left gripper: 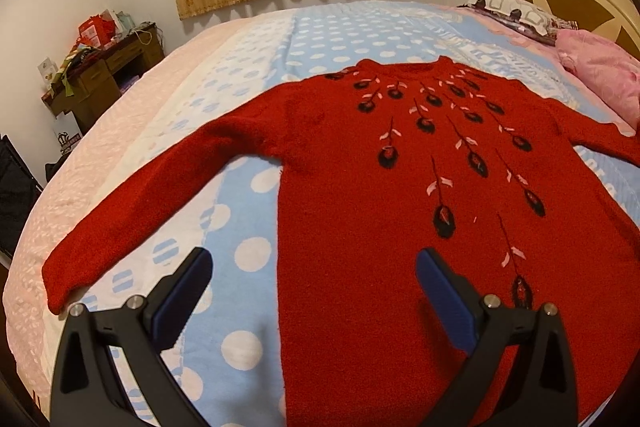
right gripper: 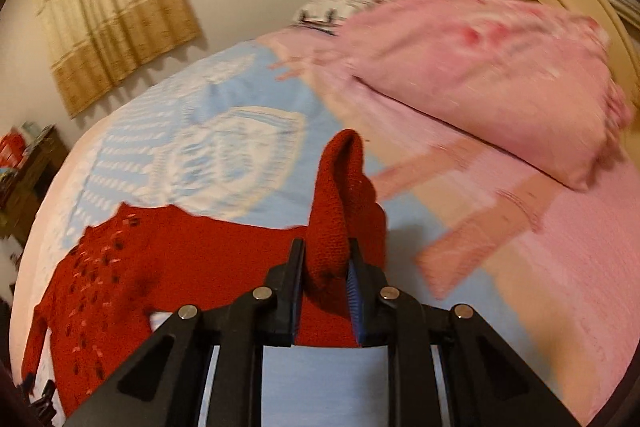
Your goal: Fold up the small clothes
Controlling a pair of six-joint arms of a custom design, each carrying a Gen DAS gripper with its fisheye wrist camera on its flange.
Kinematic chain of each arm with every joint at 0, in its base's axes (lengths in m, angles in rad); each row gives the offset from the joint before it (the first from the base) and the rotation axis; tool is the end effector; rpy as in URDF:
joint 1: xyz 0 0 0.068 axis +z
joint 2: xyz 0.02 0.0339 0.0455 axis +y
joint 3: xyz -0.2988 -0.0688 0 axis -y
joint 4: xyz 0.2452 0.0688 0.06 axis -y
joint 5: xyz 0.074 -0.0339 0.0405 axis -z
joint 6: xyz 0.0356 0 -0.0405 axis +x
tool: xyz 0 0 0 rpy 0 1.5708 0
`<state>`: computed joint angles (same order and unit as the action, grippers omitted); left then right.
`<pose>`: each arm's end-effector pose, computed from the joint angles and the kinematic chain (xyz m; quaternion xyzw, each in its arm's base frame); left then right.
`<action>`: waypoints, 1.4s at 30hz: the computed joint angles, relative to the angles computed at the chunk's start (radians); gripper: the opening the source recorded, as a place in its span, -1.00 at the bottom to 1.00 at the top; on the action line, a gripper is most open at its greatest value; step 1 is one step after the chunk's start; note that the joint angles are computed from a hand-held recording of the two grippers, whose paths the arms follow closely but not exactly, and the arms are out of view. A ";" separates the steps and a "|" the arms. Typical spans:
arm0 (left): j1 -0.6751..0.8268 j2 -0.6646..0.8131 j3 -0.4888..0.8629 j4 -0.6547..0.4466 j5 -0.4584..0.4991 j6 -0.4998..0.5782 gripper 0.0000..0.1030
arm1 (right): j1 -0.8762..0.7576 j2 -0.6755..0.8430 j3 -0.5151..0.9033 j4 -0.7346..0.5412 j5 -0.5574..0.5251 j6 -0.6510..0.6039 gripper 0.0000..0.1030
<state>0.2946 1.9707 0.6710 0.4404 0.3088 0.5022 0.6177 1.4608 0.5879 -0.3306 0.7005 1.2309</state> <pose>0.3192 0.0855 0.0868 0.1492 0.9157 0.0006 0.3731 0.1984 0.1128 0.1667 0.3385 0.8615 -0.0663 0.3726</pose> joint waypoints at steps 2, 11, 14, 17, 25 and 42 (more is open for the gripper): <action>0.005 0.001 0.004 -0.006 0.011 0.001 1.00 | 0.035 0.045 0.066 -0.003 0.011 -0.019 -0.63; 0.026 0.001 0.009 -0.012 0.053 0.002 1.00 | 0.136 0.258 0.369 0.045 0.008 -0.168 -0.64; 0.031 0.009 0.021 -0.025 0.059 -0.003 1.00 | 0.165 0.340 0.469 0.067 -0.011 -0.214 -0.64; 0.038 0.016 0.031 -0.031 0.061 -0.001 1.00 | 0.192 0.434 0.578 0.088 -0.037 -0.255 -0.64; 0.059 0.033 0.069 -0.072 0.073 0.003 1.00 | 0.258 0.700 0.850 0.110 -0.126 -0.294 -0.64; 0.045 0.037 0.222 -0.265 0.086 0.021 1.00 | 0.317 0.932 0.922 0.238 -0.343 -0.340 0.46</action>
